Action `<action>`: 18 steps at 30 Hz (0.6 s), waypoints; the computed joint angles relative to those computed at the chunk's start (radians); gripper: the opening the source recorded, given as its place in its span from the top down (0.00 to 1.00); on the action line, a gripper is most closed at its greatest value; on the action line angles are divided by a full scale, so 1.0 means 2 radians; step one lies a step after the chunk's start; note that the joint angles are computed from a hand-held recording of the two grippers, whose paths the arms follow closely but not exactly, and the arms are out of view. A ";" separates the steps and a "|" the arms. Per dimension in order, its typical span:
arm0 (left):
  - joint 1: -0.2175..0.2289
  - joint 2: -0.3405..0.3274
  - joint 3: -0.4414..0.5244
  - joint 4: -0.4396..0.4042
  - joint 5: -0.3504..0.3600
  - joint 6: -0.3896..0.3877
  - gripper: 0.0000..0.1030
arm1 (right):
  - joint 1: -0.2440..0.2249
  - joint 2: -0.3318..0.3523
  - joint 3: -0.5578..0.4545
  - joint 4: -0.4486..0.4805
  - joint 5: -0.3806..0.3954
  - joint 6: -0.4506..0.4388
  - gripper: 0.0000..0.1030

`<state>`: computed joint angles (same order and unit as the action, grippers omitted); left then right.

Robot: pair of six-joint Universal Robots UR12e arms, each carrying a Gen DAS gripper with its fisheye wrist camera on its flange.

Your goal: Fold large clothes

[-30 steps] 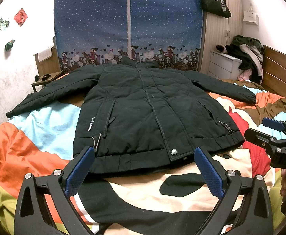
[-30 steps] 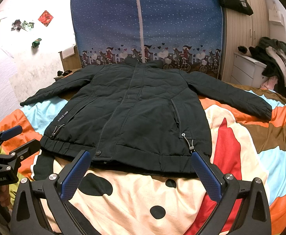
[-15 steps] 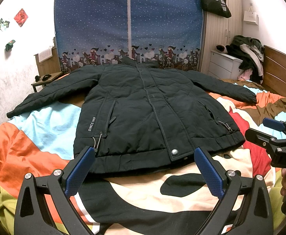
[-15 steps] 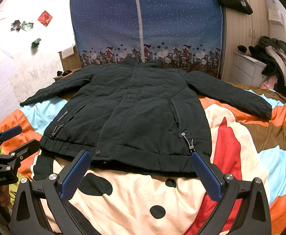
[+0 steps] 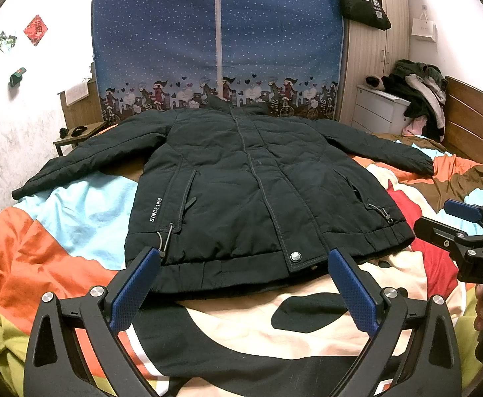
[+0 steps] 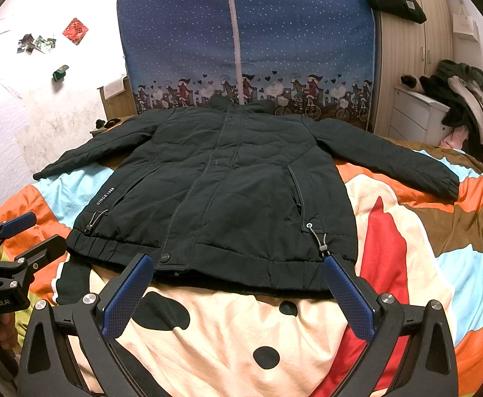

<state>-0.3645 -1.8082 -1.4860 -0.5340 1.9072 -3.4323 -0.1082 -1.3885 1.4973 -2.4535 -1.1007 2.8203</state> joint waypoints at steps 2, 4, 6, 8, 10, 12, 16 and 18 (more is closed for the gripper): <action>0.000 0.000 0.000 0.000 0.001 0.000 0.03 | 0.000 0.000 0.000 0.000 0.000 0.000 0.00; 0.000 0.000 0.000 0.000 0.001 0.000 0.03 | 0.000 0.000 0.000 0.000 0.000 0.000 0.00; 0.000 0.000 0.000 -0.001 0.001 0.000 0.03 | 0.000 0.000 0.000 0.001 0.000 0.000 0.00; 0.000 0.000 0.000 0.000 0.001 0.000 0.03 | 0.000 0.001 0.000 0.000 -0.001 0.001 0.00; 0.000 0.000 0.000 0.000 0.002 0.000 0.03 | 0.000 0.001 0.000 0.001 0.000 0.001 0.00; 0.000 0.000 0.000 -0.001 0.003 0.000 0.03 | 0.000 0.001 0.000 0.000 -0.001 0.001 0.00; 0.001 0.002 0.000 -0.007 0.005 -0.001 0.03 | 0.000 0.001 0.000 0.001 -0.001 0.000 0.00; 0.001 0.001 0.004 -0.013 0.006 -0.003 0.03 | 0.000 0.001 0.000 0.002 -0.001 0.000 0.00</action>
